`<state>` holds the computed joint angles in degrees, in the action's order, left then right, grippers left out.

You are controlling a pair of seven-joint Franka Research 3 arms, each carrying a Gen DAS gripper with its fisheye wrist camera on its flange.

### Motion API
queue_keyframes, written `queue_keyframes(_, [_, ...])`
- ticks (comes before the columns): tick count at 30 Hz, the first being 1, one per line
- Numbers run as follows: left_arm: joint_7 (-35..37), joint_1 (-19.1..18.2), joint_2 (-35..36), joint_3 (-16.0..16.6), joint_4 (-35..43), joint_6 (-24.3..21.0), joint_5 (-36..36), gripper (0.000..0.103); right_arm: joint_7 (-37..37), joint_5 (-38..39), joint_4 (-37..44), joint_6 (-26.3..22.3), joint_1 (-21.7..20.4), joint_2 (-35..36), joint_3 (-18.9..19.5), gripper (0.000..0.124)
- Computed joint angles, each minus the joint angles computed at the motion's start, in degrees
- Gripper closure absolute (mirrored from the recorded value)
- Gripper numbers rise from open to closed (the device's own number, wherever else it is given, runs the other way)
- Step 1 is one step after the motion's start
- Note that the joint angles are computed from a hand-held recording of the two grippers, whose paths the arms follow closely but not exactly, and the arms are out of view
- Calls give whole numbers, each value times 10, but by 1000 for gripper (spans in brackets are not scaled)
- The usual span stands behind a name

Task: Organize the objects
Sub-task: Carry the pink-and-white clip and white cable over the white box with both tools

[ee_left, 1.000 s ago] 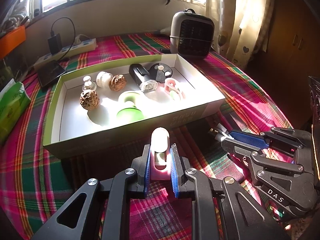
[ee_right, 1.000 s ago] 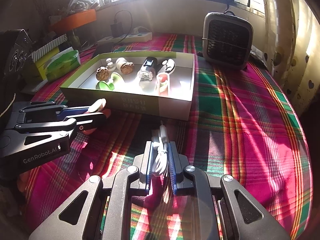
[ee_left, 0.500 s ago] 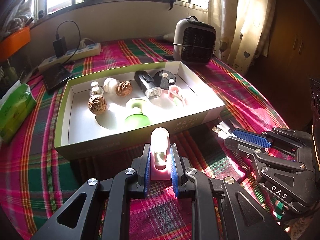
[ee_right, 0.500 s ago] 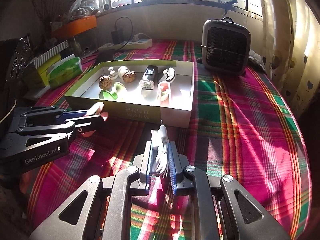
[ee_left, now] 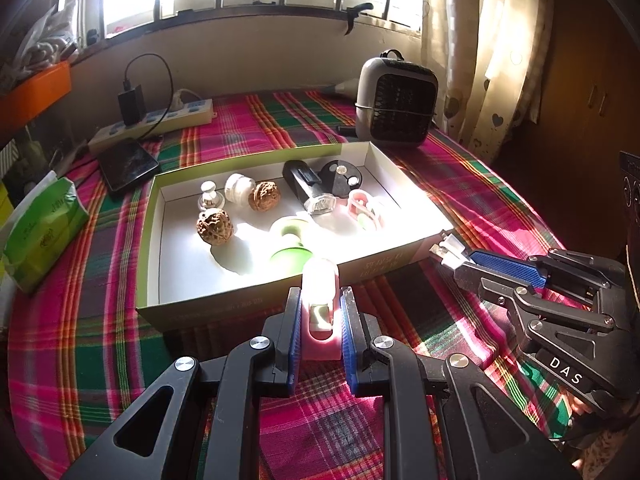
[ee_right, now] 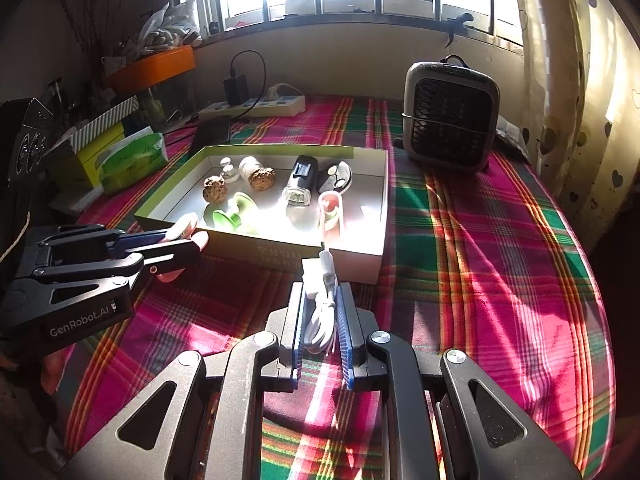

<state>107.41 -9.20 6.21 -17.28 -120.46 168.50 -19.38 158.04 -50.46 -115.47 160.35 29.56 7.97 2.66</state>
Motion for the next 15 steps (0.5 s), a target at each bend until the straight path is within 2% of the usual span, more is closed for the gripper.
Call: queue_keyframes(15, [-21, 10, 12, 4, 21, 0, 24, 87, -44, 28, 51, 1, 13, 32, -14, 108])
